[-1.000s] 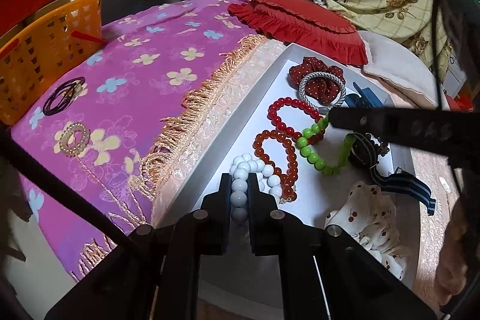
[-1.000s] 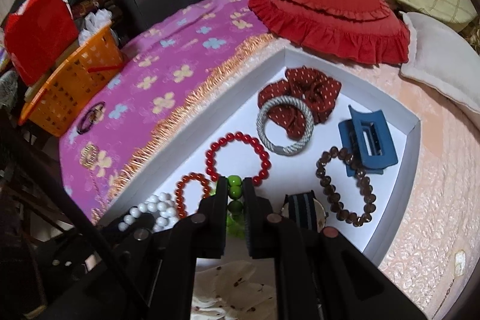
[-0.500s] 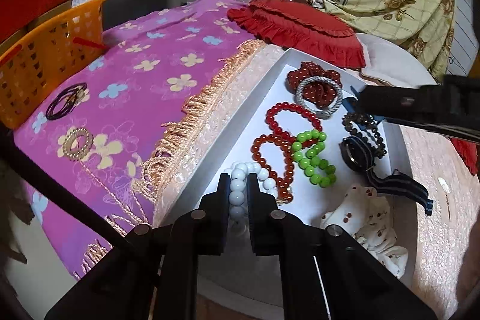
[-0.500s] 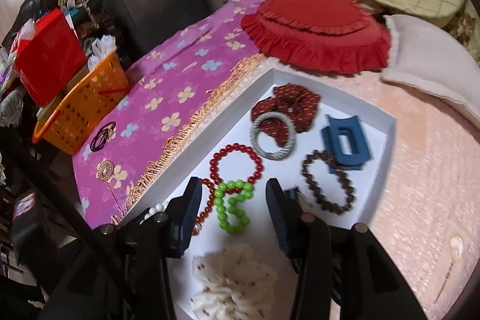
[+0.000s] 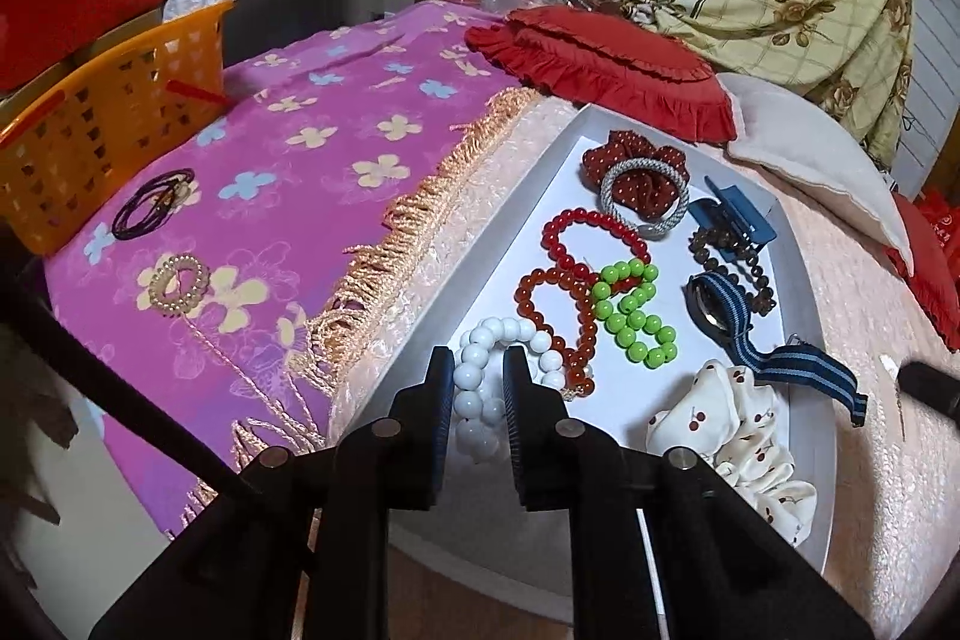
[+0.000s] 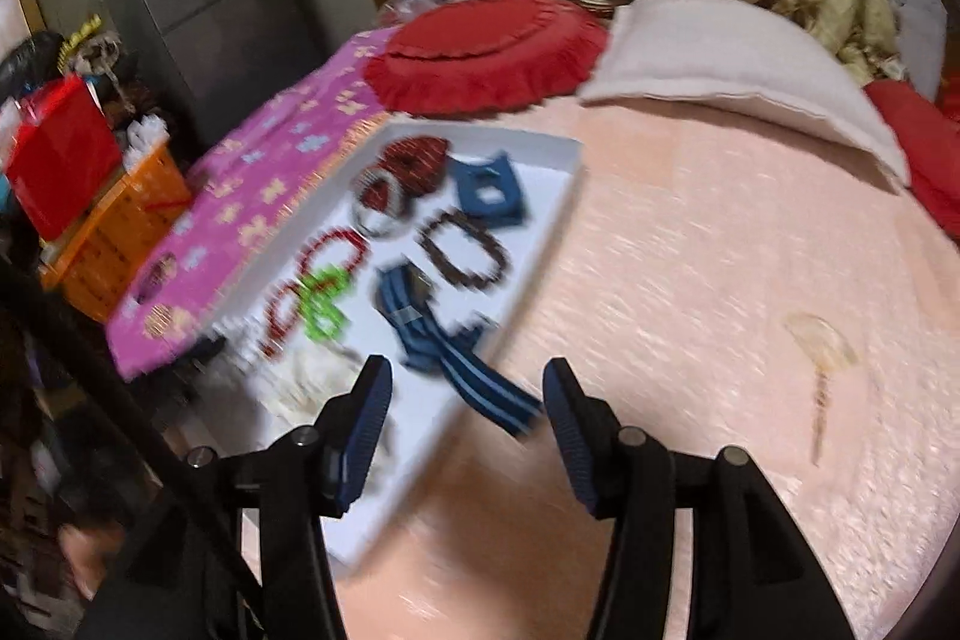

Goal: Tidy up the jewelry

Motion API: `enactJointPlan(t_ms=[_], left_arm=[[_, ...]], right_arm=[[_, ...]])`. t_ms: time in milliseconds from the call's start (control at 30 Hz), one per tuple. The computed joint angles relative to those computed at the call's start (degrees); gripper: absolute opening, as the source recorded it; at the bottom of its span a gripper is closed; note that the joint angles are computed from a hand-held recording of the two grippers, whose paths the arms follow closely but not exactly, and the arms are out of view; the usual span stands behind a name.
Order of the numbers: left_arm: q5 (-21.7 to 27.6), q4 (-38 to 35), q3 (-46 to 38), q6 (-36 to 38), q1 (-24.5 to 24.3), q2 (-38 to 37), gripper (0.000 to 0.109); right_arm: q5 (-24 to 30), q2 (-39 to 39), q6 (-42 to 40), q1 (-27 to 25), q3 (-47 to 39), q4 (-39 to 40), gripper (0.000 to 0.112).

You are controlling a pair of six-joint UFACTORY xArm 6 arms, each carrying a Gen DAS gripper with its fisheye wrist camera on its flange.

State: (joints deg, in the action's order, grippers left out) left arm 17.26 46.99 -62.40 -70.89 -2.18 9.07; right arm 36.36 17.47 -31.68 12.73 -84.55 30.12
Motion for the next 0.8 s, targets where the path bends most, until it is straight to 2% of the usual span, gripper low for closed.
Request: enactJointPlan(t_ms=[100,233,333,400,433,500,600,800], left_arm=[[-0.2,2.7,0.2,-2.5,0.0,-0.5,0.021],[0.9,6.8,-0.3,-6.4,-0.4,-0.9,0.021],[3.9,10.5,-1.1,-9.5,-1.1,-0.8,0.021],[5.1,10.7,-1.3,-9.5,-1.2,-0.6,0.021],[5.6,10.8,-1.4,-9.5,-1.2,-0.6,0.021],[6.6,11.6,-1.4,-10.0,-1.3,-0.7,0.021],[9.2,14.0,-1.1,-12.5,-2.1,-1.4,0.021],[13.7,17.5,0.3,-15.1,-5.6,-5.4,0.021]], right_arm=[[-3.2,-1.5,0.6,-0.2,3.6,-3.3,0.054],[-5.8,-0.6,4.4,0.8,3.3,-10.1,0.046],[-2.5,2.7,5.6,1.9,-0.9,-13.0,0.042],[2.6,3.2,0.8,2.1,-2.7,-6.6,0.039],[3.5,2.4,-1.6,2.2,-2.0,-3.7,0.039],[3.0,-0.6,-5.2,2.7,1.2,-0.9,0.039],[0.7,-4.4,-5.5,3.1,5.6,-1.3,0.041],[1.8,-8.6,-3.9,-0.8,10.4,2.3,0.044]])
